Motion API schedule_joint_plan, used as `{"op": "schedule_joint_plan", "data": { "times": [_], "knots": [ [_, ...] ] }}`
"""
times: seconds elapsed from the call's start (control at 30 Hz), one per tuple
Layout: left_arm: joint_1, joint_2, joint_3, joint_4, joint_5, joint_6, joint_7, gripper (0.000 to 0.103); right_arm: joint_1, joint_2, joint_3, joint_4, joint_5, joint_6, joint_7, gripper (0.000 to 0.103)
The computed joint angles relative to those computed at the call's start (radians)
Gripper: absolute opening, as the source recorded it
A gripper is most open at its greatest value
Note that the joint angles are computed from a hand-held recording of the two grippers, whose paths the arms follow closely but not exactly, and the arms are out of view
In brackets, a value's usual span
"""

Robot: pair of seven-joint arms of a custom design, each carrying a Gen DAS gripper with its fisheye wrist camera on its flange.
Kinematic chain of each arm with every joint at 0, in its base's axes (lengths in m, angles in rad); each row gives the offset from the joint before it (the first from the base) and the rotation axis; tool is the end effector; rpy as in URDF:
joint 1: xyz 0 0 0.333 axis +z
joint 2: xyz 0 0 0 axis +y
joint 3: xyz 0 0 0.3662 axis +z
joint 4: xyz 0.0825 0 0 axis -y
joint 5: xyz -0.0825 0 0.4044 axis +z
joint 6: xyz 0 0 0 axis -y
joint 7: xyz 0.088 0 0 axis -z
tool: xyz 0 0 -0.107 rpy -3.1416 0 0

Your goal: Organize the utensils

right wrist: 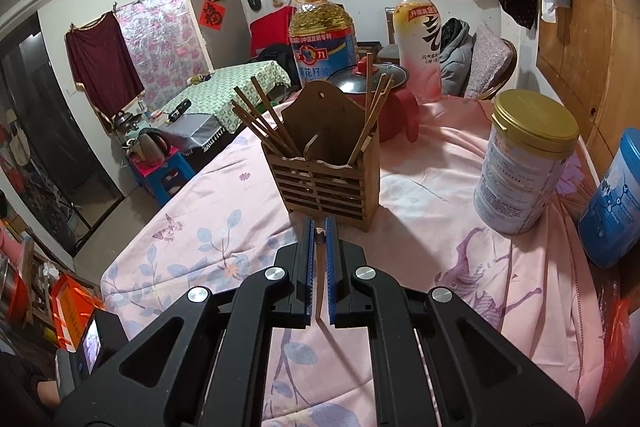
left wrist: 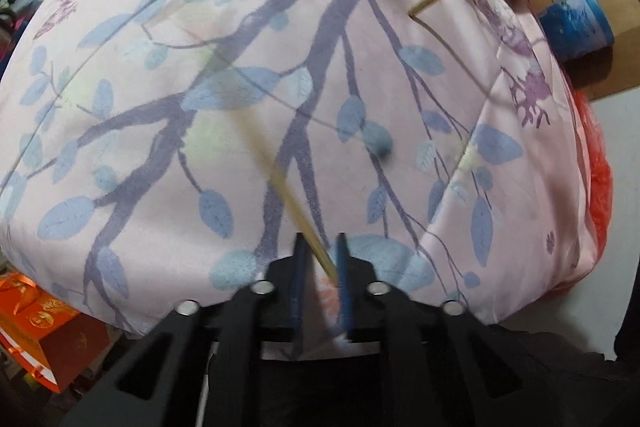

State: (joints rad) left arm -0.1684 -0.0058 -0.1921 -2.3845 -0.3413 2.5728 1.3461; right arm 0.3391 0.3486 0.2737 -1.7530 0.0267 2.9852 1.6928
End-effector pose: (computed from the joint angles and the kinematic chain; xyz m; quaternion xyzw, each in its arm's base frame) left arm 0.4939 -0.1803 0.3756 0.7455 -0.6513 0.1335 0.0468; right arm 0.6142 0.3940 0.5233 -0.7521 0.4952 -0.1336 0.4137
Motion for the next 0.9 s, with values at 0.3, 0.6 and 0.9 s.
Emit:
{"op": "schedule_joint_plan", "data": {
  "times": [0.3,0.6,0.9],
  "knots": [
    [0.038,-0.071,0.012,0.017,0.180,-0.009,-0.121,0.005,-0.033,0.006,0.035,-0.006,0.036,0.015,-0.028,0.007],
    [0.113,-0.124,0.017,0.133,0.401,-0.032,-0.221,0.005,-0.036,0.018,0.036,0.011,0.056,0.028,-0.027,0.007],
    [0.108,-0.041,0.037,0.354,0.390,-0.094,-0.024,0.005,0.057,0.011,-0.088,0.044,-0.064,0.044,0.135,0.007]
  ]
}}
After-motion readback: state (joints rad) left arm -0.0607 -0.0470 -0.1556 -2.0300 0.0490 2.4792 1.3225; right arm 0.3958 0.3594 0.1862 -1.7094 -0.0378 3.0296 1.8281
